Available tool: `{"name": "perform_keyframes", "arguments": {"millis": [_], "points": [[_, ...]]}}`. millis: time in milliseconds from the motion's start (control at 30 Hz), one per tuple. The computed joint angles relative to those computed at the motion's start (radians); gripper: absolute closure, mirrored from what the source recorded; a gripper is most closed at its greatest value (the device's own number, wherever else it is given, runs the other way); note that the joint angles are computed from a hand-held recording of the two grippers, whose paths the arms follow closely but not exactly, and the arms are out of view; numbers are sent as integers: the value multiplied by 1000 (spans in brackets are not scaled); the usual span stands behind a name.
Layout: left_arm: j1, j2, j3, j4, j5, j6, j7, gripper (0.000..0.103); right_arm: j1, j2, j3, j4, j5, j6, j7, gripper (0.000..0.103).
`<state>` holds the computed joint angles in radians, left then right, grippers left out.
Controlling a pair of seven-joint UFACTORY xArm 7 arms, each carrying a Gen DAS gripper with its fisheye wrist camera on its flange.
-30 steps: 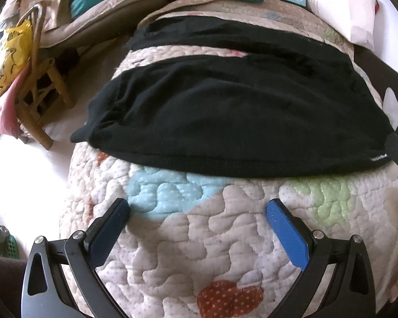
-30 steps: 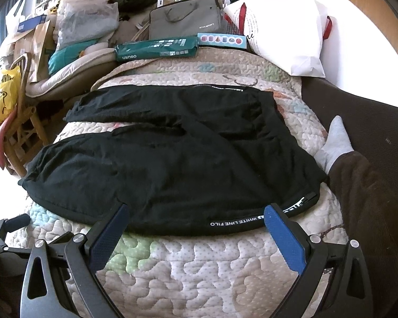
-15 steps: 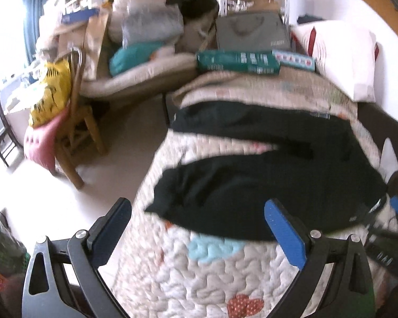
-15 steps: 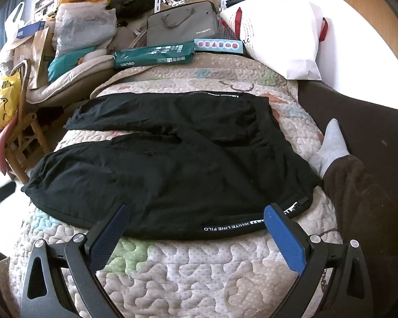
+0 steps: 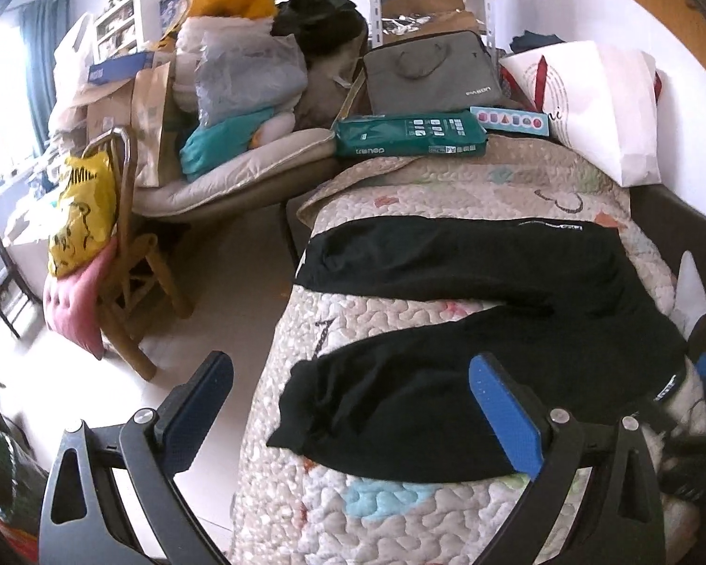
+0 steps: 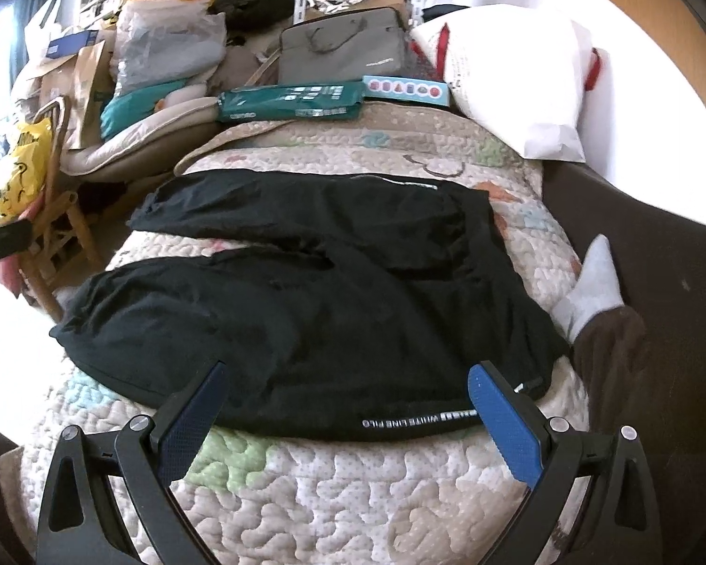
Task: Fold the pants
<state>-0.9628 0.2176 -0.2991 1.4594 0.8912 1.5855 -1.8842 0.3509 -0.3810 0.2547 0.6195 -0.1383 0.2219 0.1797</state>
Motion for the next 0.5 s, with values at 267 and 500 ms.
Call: {"name": "perform_keyframes", "arguments": {"millis": [267,500], "points": [[64,-31,20,-35,0,-88,74,2,63,112,-99,235,112,119,-232,0],[176,-82,41,-126,-34,-257,134,2,1,307,-76,463,54,156,-285,0]]}}
